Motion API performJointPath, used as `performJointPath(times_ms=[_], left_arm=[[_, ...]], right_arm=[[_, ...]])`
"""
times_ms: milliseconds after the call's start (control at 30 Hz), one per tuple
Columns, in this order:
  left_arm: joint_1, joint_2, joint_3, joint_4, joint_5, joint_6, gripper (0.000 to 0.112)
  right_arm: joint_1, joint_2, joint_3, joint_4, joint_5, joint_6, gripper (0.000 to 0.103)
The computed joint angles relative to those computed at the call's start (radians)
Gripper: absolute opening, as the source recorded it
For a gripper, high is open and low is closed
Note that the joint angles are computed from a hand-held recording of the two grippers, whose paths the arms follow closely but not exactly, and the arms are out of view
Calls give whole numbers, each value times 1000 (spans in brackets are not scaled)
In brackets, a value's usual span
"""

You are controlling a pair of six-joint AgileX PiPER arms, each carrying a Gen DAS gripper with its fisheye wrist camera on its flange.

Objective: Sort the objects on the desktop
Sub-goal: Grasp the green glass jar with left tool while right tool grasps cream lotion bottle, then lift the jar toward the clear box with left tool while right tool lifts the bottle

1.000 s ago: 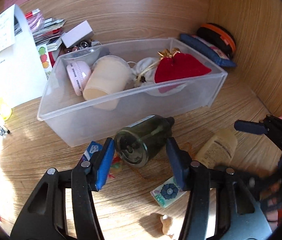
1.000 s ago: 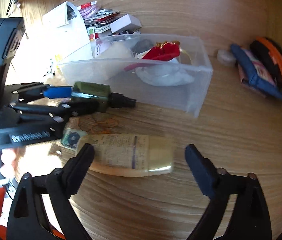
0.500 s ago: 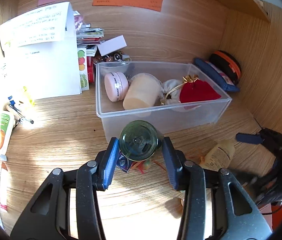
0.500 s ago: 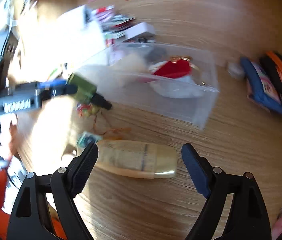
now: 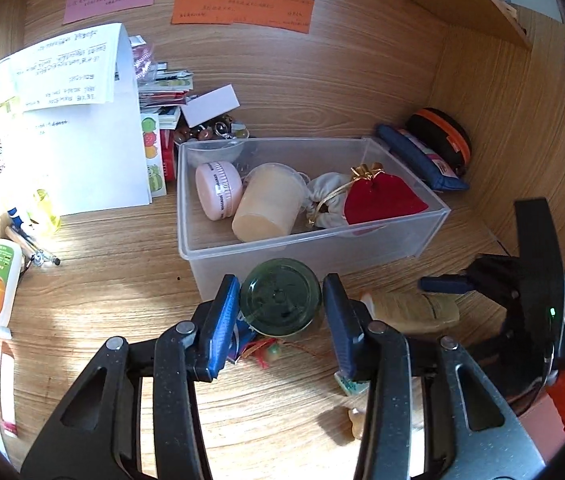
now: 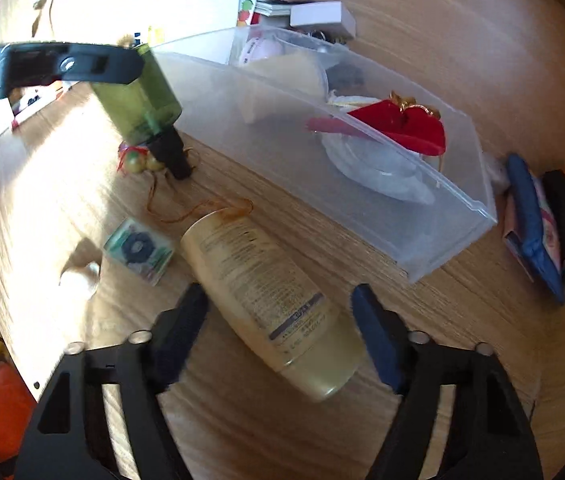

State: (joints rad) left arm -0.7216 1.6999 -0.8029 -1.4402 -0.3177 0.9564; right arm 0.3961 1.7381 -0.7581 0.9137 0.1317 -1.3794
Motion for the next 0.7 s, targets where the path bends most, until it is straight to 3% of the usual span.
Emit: performJointPath(times_ms=[100,167,333,567,700], left_arm=[[3,27,-30,-52,14,63,43],[6,50,-51,-91,22,108,43],[20,90,-88,-91,51,123,45],[18,156,-167,-216,73,251,49],[5,165,-182,-215,54,247,49]], right_arm=[[-24,29,-53,-65,56,47,44],[-32,43,-73,-57,74,33,42],[-46,71,-109,-27,114,-4,39],[-81,134,-208,-55,229,41,32],[-87,133,-191,46,212,-36,30]])
